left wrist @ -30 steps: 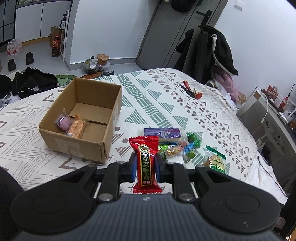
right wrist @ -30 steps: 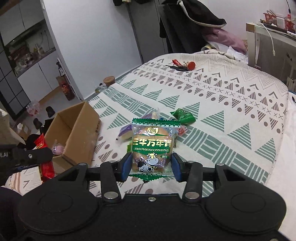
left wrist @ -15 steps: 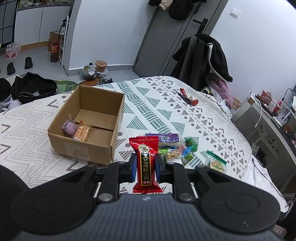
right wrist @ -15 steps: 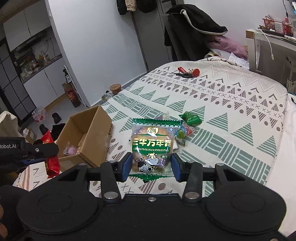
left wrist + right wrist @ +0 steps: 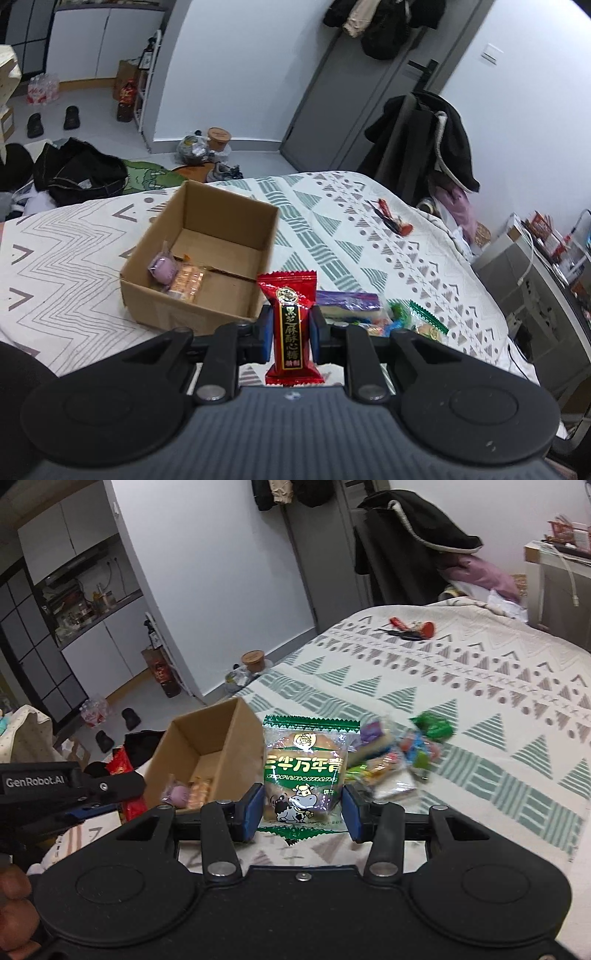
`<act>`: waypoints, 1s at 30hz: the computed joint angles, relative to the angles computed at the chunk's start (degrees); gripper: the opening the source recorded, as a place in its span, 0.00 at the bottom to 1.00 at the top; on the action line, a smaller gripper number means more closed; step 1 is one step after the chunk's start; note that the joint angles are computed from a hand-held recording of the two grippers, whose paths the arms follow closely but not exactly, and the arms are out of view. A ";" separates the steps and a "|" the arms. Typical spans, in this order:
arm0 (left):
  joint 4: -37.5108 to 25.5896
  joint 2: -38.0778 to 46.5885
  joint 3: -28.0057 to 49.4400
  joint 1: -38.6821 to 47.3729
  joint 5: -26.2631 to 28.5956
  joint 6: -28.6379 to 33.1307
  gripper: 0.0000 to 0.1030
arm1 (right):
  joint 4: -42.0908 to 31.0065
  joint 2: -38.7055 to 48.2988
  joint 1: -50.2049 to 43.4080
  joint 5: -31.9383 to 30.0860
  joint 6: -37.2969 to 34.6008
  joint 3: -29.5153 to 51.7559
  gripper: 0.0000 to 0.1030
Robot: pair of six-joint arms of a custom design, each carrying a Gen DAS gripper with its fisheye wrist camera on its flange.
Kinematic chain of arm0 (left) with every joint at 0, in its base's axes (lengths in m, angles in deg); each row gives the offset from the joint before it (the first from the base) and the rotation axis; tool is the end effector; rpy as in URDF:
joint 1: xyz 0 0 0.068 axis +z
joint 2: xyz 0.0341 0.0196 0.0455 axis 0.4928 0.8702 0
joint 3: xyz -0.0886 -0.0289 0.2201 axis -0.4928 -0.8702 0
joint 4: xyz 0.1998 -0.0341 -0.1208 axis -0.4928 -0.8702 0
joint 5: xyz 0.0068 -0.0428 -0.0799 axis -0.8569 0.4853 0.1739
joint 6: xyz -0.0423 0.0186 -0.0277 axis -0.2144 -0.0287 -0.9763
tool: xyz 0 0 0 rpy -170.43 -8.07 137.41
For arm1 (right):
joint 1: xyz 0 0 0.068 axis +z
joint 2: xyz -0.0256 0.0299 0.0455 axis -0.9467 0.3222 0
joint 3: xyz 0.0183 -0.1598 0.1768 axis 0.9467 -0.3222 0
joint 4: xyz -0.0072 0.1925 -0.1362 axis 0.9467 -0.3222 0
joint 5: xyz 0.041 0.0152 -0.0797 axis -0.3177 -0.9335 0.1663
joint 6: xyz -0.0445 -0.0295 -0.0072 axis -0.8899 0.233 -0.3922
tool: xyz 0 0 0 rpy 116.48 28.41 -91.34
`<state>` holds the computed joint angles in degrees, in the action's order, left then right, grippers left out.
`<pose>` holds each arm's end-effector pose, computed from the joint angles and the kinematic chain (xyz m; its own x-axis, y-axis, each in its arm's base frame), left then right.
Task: Organize snacks
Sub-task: 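Carry both held packets over the cardboard box, then open the left tool releasing the red packet while the right tool releases the green packet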
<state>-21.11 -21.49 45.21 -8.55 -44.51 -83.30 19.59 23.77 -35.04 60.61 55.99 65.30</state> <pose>0.1130 -0.0614 0.3393 -0.4204 -0.6255 -0.6573 -0.5293 0.7575 -0.3822 0.2149 0.1616 0.2832 -0.6488 -0.1672 -0.7424 -0.5068 0.8227 0.2576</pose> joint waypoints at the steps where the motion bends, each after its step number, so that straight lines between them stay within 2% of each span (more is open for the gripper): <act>1: 0.77 -0.89 -0.60 2.21 1.15 1.73 0.18 | 0.24 1.07 0.60 0.15 0.31 0.81 0.43; 6: 4.87 -4.04 -3.03 13.27 7.18 9.90 0.18 | 1.50 6.84 3.15 0.50 2.13 5.34 0.43; 16: 15.43 -5.23 -9.31 39.93 25.63 26.44 0.18 | 2.44 18.03 6.46 0.69 3.91 14.31 0.43; 19: 18.08 -3.92 -10.78 44.72 29.41 29.34 0.18 | 2.19 20.73 7.51 0.88 4.23 16.78 0.43; 26: 23.68 -0.62 -14.28 51.28 37.50 31.30 0.18 | -0.06 26.63 9.06 0.93 3.74 23.29 0.43; 30: 24.07 2.04 -14.07 52.90 40.03 33.10 0.25 | -2.03 30.62 9.82 1.14 3.10 27.85 0.43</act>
